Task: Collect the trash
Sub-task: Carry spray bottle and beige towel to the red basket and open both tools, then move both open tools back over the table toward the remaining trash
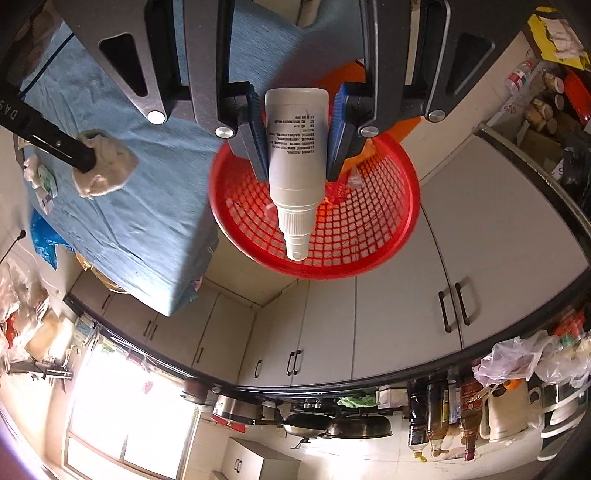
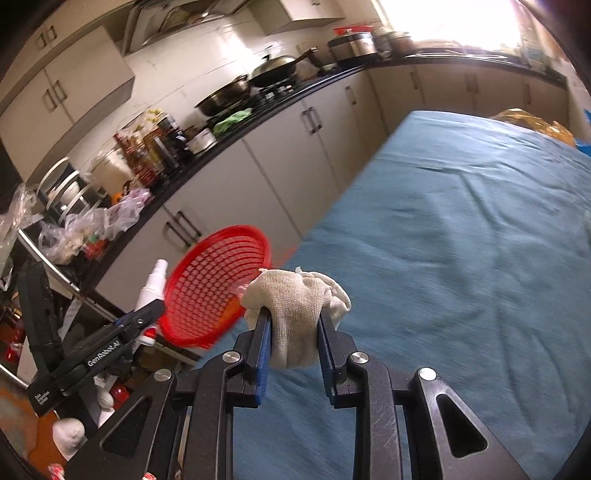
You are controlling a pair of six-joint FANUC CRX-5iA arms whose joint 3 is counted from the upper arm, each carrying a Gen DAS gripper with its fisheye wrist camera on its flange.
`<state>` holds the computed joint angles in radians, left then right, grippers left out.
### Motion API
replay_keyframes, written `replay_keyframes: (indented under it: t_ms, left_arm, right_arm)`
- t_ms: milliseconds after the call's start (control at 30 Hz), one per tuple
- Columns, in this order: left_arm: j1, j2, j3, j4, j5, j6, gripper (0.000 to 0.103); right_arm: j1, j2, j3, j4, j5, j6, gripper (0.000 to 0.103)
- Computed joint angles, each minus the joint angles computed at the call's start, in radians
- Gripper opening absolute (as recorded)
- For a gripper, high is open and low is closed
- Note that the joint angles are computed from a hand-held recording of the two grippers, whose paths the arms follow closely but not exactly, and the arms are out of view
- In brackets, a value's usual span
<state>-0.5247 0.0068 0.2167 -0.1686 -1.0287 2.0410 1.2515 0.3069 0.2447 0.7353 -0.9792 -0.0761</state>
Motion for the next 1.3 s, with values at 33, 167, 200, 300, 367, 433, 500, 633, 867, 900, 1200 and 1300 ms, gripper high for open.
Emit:
replay_keyframes:
  t_ms: [33, 167, 200, 300, 367, 433, 500, 633, 867, 900, 1200, 1300]
  left_arm:
    - [0.010, 0.003, 0.002, 0.004, 0.002, -0.011, 0.029]
    - [0.041, 0.018, 0.012, 0.018, 0.015, -0.039, 0.029]
    - [0.051, 0.023, 0.014, 0.026, 0.017, -0.045, 0.029]
    - [0.088, 0.036, 0.010, 0.077, 0.037, -0.079, 0.029]
    - [0.101, 0.042, 0.013, 0.086, 0.041, -0.078, 0.035]
    - [0.104, 0.037, 0.008, 0.085, 0.053, -0.079, 0.049]
    - [0.099, 0.028, 0.001, 0.070, 0.070, -0.078, 0.060]
    - [0.066, 0.027, 0.017, 0.015, 0.049, -0.062, 0.064]
    - [-0.004, 0.046, 0.063, -0.065, -0.021, -0.030, 0.081]
    - [-0.016, 0.051, 0.072, -0.075, -0.033, -0.030, 0.082]
    - [-0.139, 0.087, 0.142, -0.179, -0.123, -0.051, 0.084]
    - [-0.181, 0.100, 0.171, -0.226, -0.153, -0.040, 0.084]
  right_arm:
    - [-0.009, 0.025, 0.036, -0.013, 0.009, 0.028, 0.026]
    - [-0.043, 0.112, 0.160, -0.081, 0.052, 0.113, 0.026]
    - [-0.052, 0.134, 0.191, -0.101, 0.059, 0.131, 0.026]
    - [-0.075, 0.183, 0.258, -0.144, 0.084, 0.161, 0.030]
    - [-0.089, 0.209, 0.287, -0.155, 0.096, 0.158, 0.034]
    - [-0.095, 0.220, 0.296, -0.157, 0.091, 0.141, 0.045]
    - [-0.096, 0.212, 0.282, -0.155, 0.100, 0.131, 0.047]
    - [-0.087, 0.179, 0.233, -0.136, 0.082, 0.122, 0.048]
    - [-0.056, 0.092, 0.088, -0.034, 0.011, 0.006, 0.059]
    - [-0.053, 0.079, 0.064, -0.017, 0.008, -0.021, 0.060]
    - [-0.029, -0.029, -0.121, 0.163, -0.082, -0.299, 0.070]
    - [-0.031, -0.080, -0.187, 0.165, -0.044, -0.359, 0.070]
